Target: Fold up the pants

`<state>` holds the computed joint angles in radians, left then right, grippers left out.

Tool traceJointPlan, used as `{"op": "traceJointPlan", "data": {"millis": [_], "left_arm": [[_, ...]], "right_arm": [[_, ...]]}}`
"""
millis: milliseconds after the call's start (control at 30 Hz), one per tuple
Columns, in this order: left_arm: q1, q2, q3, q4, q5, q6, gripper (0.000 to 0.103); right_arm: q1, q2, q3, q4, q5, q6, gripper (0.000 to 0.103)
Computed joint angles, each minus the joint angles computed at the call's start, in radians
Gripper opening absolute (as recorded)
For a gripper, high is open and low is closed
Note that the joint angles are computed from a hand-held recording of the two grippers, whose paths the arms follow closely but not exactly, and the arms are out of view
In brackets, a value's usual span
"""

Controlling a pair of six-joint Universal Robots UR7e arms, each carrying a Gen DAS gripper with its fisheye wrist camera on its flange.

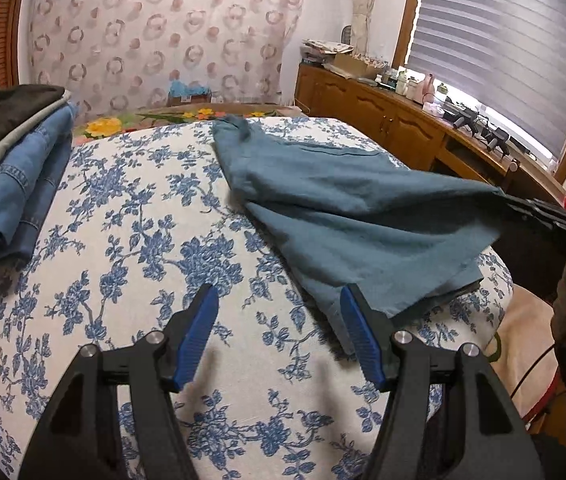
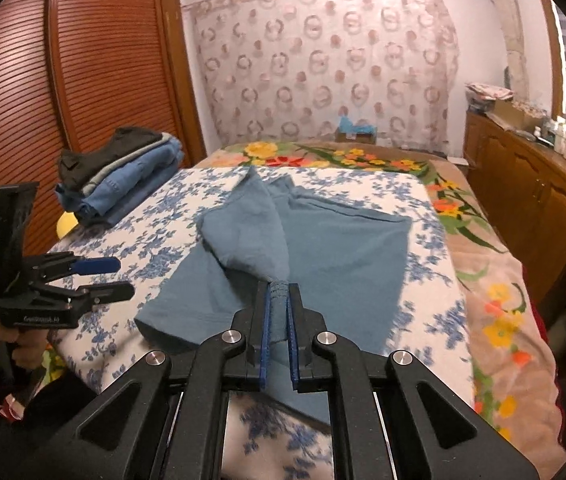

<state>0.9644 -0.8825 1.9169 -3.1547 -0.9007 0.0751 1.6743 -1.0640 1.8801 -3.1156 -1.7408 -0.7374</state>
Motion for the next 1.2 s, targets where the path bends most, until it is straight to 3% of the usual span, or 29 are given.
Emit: {"op": "traceJointPlan", "data": {"millis": [300,567,1033,1200], "left_arm": [[-0.011,0.028,-0.019,0.022,-0.017,0.0,0.063],[-0.018,0.054,-0.031,0.036,-0.005,0.0,0.063],[-0.002,0.081,-0.041,0.064,0.003,-0.01,0.063],[-0.002,0.078,-0.034,0.047,0.0,-0.012,0.063]], "right_arm": [[-0.037,-0.035,0.06,-0.038,-0.038,0.016,0.005],[-0.087,-0.044,0.069,0.028,-0.024,0.078,0.005],[-0.094,-0.038,0.069,0.005,-0.038,0.086,0.005],[-0.076,-0.021,0.054,-0.024,-0.088,0.095,0.02]]}}
